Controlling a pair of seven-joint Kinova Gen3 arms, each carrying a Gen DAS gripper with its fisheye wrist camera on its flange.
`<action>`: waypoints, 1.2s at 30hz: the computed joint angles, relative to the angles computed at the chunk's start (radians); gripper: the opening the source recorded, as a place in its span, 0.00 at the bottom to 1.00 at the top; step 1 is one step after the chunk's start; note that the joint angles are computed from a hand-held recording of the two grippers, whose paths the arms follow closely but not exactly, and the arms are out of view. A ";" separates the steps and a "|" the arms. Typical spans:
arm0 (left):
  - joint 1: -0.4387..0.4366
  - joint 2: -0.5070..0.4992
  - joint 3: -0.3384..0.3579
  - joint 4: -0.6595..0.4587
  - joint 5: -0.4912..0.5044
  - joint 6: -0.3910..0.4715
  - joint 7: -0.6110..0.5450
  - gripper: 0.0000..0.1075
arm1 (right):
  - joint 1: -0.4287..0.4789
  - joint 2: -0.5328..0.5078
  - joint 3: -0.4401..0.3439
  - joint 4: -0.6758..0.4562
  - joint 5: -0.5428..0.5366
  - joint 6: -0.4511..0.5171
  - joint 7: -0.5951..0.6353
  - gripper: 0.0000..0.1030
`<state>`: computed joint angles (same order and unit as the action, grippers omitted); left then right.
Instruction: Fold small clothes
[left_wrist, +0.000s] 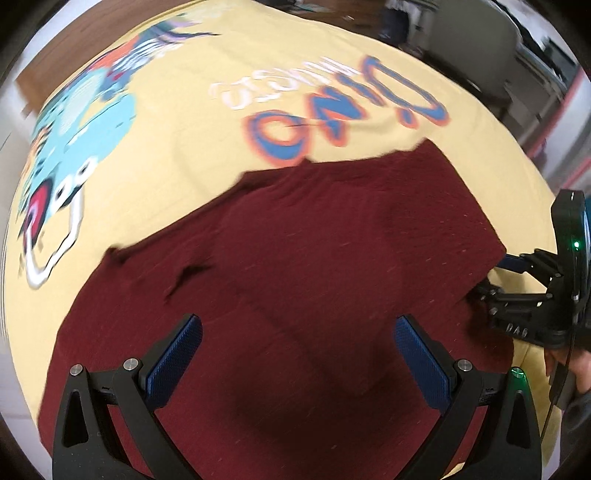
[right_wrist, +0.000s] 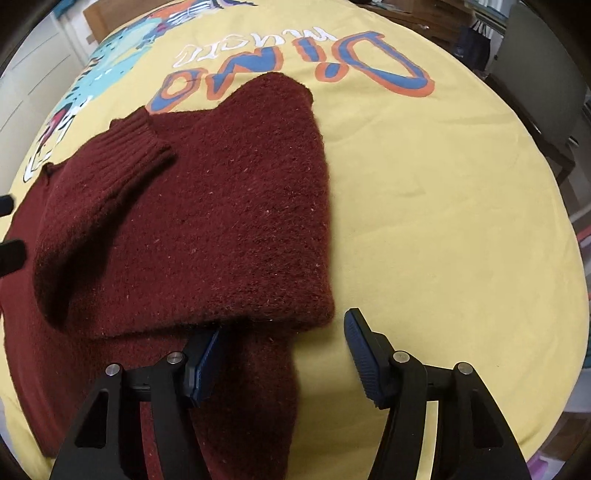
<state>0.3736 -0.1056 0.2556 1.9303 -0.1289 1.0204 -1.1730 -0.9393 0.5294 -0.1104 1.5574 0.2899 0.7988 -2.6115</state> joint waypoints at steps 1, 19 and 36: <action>0.008 0.027 0.013 -0.013 -0.009 -0.003 0.004 0.95 | 0.004 -0.003 -0.002 0.008 -0.002 -0.009 0.001 0.62; 0.005 0.186 -0.095 -0.003 0.029 -0.068 -0.059 0.13 | 0.045 -0.008 -0.009 0.035 -0.070 -0.066 0.028 0.33; -0.239 -0.118 -0.219 0.286 0.259 -0.245 -0.180 0.13 | 0.017 0.018 -0.017 -0.046 -0.071 0.011 0.014 0.16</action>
